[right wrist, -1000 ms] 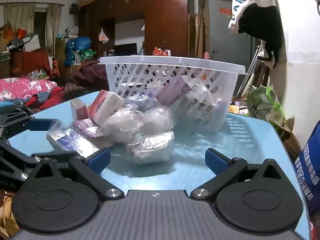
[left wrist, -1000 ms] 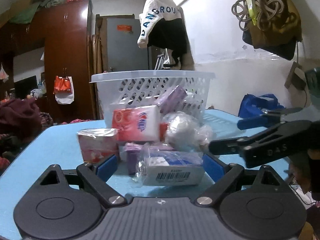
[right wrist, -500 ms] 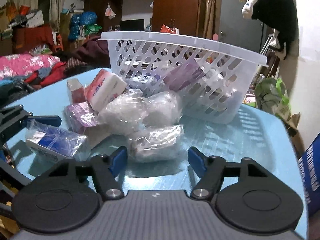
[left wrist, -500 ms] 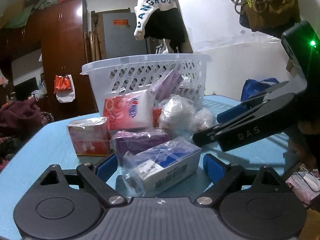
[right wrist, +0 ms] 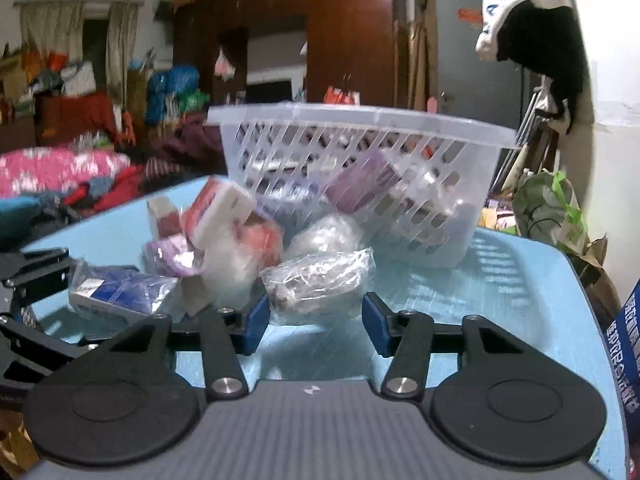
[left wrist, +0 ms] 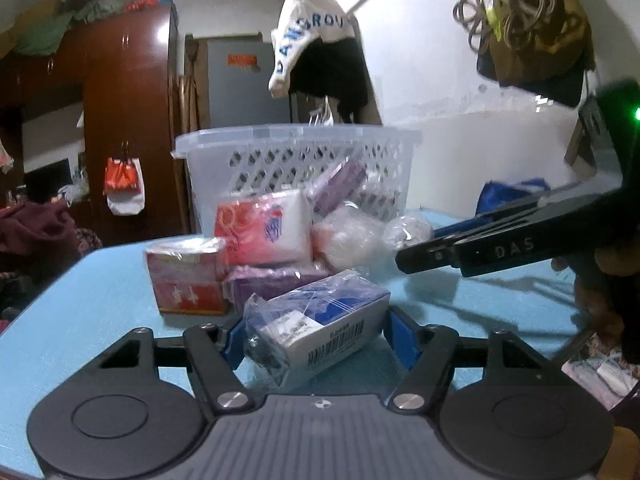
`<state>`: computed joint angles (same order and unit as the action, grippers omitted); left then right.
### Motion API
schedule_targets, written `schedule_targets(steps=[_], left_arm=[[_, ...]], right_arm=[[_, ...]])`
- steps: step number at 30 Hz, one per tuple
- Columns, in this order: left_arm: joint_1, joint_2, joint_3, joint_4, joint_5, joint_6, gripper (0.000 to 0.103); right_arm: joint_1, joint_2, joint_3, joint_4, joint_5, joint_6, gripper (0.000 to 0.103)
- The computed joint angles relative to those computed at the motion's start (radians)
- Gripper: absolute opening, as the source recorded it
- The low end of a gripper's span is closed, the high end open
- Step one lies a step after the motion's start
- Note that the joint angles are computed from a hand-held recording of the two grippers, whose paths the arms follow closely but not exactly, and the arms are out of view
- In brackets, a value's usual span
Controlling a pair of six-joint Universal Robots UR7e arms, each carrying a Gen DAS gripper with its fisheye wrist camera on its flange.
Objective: Organize objects
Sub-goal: 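Grasp a clear-wrapped blue-and-white box with the left gripper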
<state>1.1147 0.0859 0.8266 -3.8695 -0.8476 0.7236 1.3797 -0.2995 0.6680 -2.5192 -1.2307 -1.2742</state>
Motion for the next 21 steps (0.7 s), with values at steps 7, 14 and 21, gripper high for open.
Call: schedule_targets(steps=[7, 14, 21], left_arm=[[0.003, -0.037, 0.064, -0.061, -0.065, -0.006, 0.072], [0.010, -0.029, 0.035, -0.031, -0.056, -0.022, 0.072], [0.010, -0.044, 0.063, -0.099, -0.087, -0.008, 0.072]], right_arm=[[-0.009, -0.005, 0.029, -0.059, 0.058, 0.005, 0.054], [-0.010, 0.006, 0.008, -0.056, 0.061, 0.028, 0.054], [-0.013, 0.001, 0.027, -0.085, 0.074, 0.040, 0.053]])
